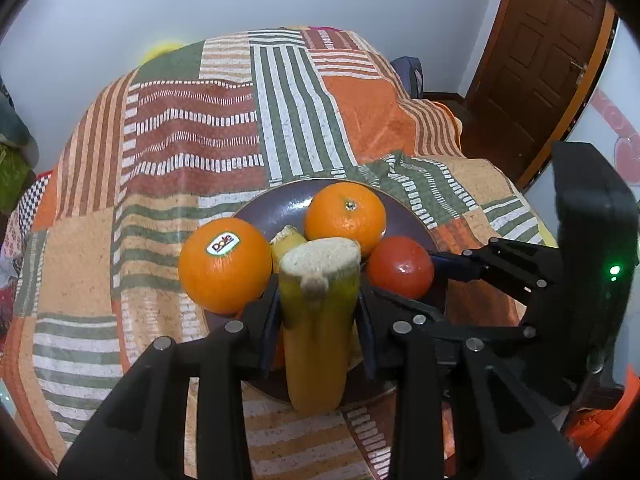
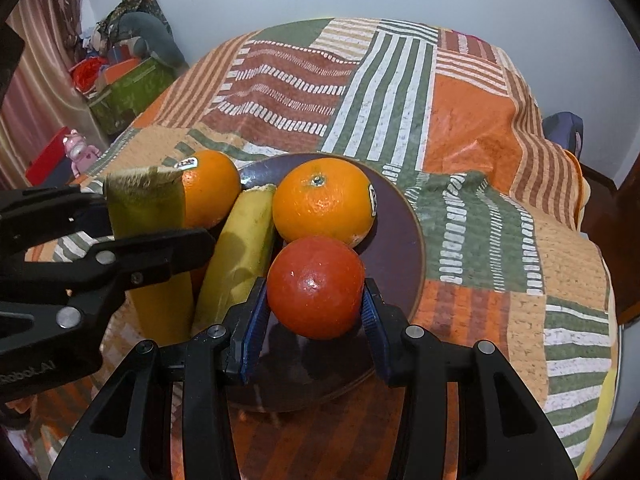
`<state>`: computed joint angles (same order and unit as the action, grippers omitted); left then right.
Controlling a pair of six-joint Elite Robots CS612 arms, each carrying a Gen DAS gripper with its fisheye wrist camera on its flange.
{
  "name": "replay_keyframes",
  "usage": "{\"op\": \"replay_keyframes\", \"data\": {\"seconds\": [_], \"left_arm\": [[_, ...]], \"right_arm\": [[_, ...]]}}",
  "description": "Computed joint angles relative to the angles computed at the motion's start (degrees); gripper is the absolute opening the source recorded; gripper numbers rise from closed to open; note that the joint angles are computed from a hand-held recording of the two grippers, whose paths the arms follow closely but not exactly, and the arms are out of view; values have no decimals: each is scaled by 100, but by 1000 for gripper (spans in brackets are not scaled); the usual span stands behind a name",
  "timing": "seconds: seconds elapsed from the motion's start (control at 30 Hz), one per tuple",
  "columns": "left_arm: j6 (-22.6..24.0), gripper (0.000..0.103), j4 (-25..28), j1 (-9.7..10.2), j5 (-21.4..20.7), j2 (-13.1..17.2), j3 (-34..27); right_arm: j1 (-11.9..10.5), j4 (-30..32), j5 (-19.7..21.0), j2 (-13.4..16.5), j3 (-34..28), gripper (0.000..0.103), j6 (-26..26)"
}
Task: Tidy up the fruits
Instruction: 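Open both tools to set the banana and tomato on the plate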
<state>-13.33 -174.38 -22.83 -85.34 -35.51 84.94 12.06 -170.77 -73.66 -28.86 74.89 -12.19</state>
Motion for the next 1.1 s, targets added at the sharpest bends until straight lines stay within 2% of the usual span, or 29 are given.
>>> {"op": "replay_keyframes", "data": {"seconds": [0.07,0.13,0.27,0.3,0.47,0.7,0.9,1.1], "left_arm": [[22,44,10,-14,62,-8,2],[33,49,-29,-26,117,-28,33],[-6,53,-162,-43,233,-100,137],[-22,53,-191,-40,234,-126,169],[-99,53,-406,-44,300,-326,439],[-160,54,-798,-112,489,-712,1040],[-187,62,-1208,-215,671,-1066,1684],[-282,66,-1439,-272,604,-1313,2210]], "right_arm": [[4,110,-30,17,-50,42,-30],[5,233,-31,27,-95,42,-67],[3,-77,-101,-23,5,63,-14],[3,-197,-146,-48,51,64,-11],[2,-576,-354,-240,336,64,-85],[-69,-1233,-211,-631,990,64,88],[-97,-1853,-51,-976,1628,64,212],[-87,-2160,60,-1169,2078,64,249]]}}
